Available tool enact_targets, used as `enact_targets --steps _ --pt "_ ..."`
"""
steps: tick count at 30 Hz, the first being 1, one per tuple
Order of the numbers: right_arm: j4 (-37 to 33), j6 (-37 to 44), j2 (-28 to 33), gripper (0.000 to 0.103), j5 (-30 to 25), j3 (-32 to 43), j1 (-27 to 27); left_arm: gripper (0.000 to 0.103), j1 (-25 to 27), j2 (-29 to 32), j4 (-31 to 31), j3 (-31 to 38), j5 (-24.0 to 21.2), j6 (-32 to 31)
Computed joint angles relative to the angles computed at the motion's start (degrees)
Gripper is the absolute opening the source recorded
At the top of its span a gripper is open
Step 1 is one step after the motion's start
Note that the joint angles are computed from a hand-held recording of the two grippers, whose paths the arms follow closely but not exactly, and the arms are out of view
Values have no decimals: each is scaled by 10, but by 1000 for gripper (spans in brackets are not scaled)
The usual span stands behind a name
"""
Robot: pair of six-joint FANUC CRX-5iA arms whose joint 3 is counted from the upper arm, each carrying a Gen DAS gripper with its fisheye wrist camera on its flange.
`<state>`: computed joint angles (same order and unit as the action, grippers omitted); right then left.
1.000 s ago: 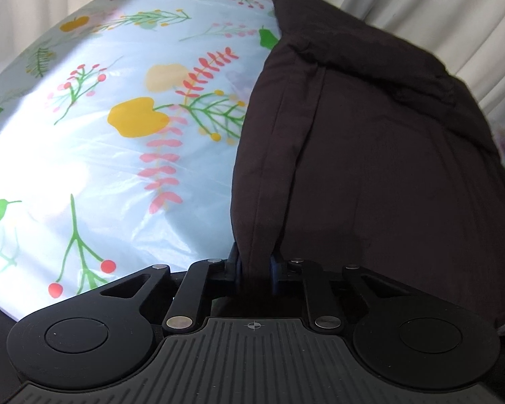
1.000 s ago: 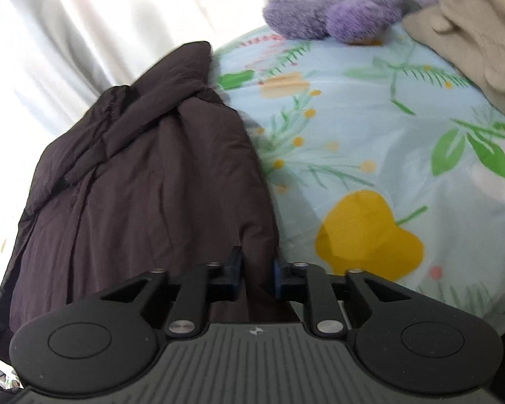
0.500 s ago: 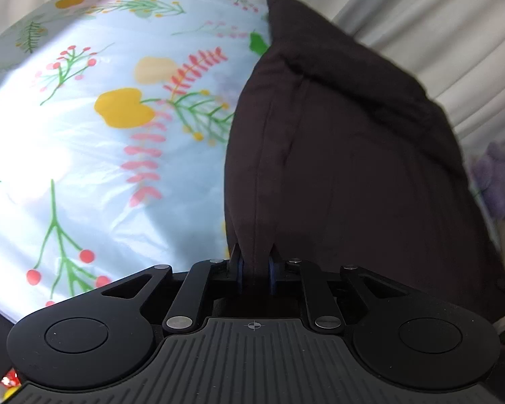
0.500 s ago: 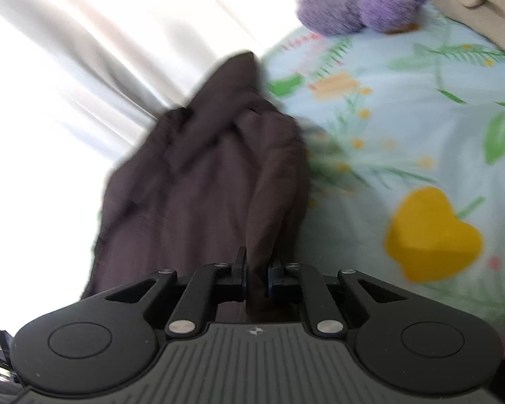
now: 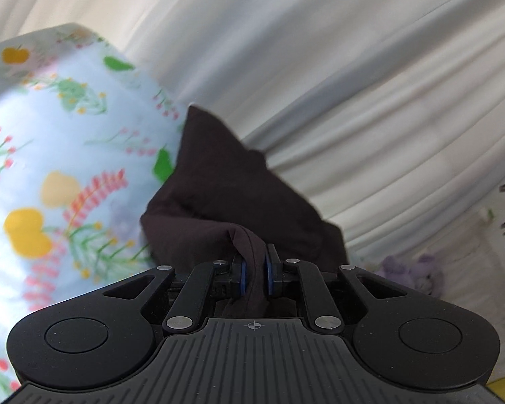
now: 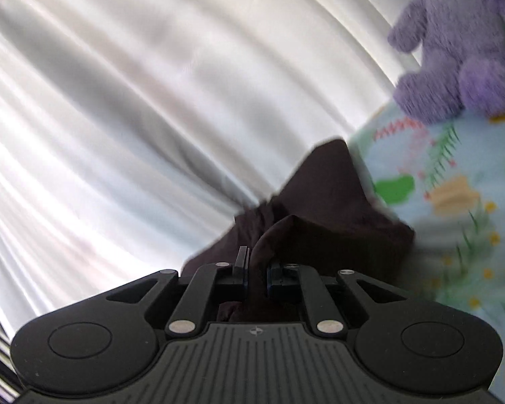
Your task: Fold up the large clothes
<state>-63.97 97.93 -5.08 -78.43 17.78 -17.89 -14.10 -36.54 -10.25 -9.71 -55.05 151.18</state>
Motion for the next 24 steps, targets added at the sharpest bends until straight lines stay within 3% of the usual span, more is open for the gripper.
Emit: enact_targets --steps 2,8,13,17,24 --pt "16 -16 7 8 39 10 25 13 17 13 8 13 11 -15" --pt "86 -66 41 8 144 51 96 13 131 42 117 7 61 -99" --pt "210 -170 109 8 239 115 179 13 213 86 205 6 105 -148" --pt "327 -259 182 8 282 170 237 14 247 156 217 43 112 -154" --pt "446 -322 283 9 297 235 292 20 261 274 191 104 120 -126"
